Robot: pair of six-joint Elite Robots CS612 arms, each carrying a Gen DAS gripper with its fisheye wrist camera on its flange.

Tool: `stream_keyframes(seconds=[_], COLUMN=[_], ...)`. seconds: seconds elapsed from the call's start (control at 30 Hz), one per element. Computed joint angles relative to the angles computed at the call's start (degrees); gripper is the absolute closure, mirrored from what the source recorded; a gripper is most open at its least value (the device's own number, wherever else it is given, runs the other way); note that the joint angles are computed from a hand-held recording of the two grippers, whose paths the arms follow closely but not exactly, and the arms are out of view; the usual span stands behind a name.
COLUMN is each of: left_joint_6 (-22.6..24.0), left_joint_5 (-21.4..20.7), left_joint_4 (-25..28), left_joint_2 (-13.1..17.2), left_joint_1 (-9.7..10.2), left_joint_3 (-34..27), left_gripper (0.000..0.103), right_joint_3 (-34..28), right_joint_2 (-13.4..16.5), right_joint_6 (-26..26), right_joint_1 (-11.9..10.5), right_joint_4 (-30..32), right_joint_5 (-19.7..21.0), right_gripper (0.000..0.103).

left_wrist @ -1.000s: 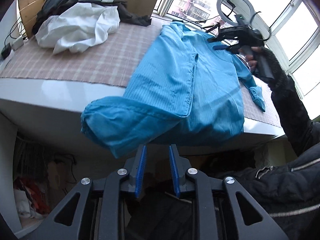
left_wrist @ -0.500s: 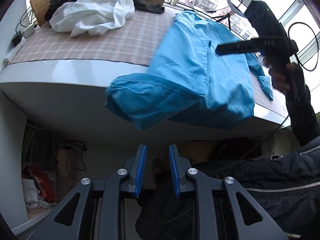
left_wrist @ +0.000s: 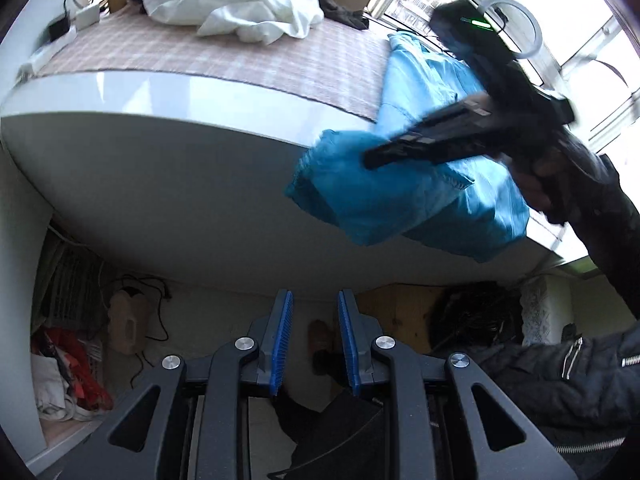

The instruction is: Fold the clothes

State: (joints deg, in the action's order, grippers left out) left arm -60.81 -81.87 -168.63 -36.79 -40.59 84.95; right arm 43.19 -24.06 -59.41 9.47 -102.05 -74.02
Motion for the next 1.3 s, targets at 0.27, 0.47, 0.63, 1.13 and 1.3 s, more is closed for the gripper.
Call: stream_keyframes(seconds=[0.27, 0.47, 0.63, 1.13, 1.3], left_joint_6=[7.61, 12.93, 17.18, 25.79, 20.26], left_joint_5=[-3.46, -5.24, -8.22, -17.24, -17.42], left_joint_4=[-0.69, -2.87, -1.2, 6.69, 1.84], left_joint_2=[2.08, 5.09, 7.71, 14.16, 11.56], left_joint_1=[2.04, 3.54, 4.2, 4.4, 3.37], left_joint_3=[-2.62, -7.64, -12.53, -22.1, -14.72], left_gripper=[0.081, 0.081, 0.081, 0.08, 0.08], right_joint_3=[7.71, 10.84, 15.68, 6.54, 8.55], right_joint_2=[-5.12, -5.9, -8.56, -2.27, -3.35], right_joint_6=[-5.29, -1.07, 1.58, 25.47, 19.75], right_joint_1=[-1.72, -3.13, -4.93, -4.96, -4.88], right_joint_4=[6.99, 8.74, 4.76, -13.89, -13.07], right_joint_5=[-0.28, -3.86, -5.66, -3.22, -1.03], right_gripper=[0.097, 0.082, 0.074, 0.069, 0.069])
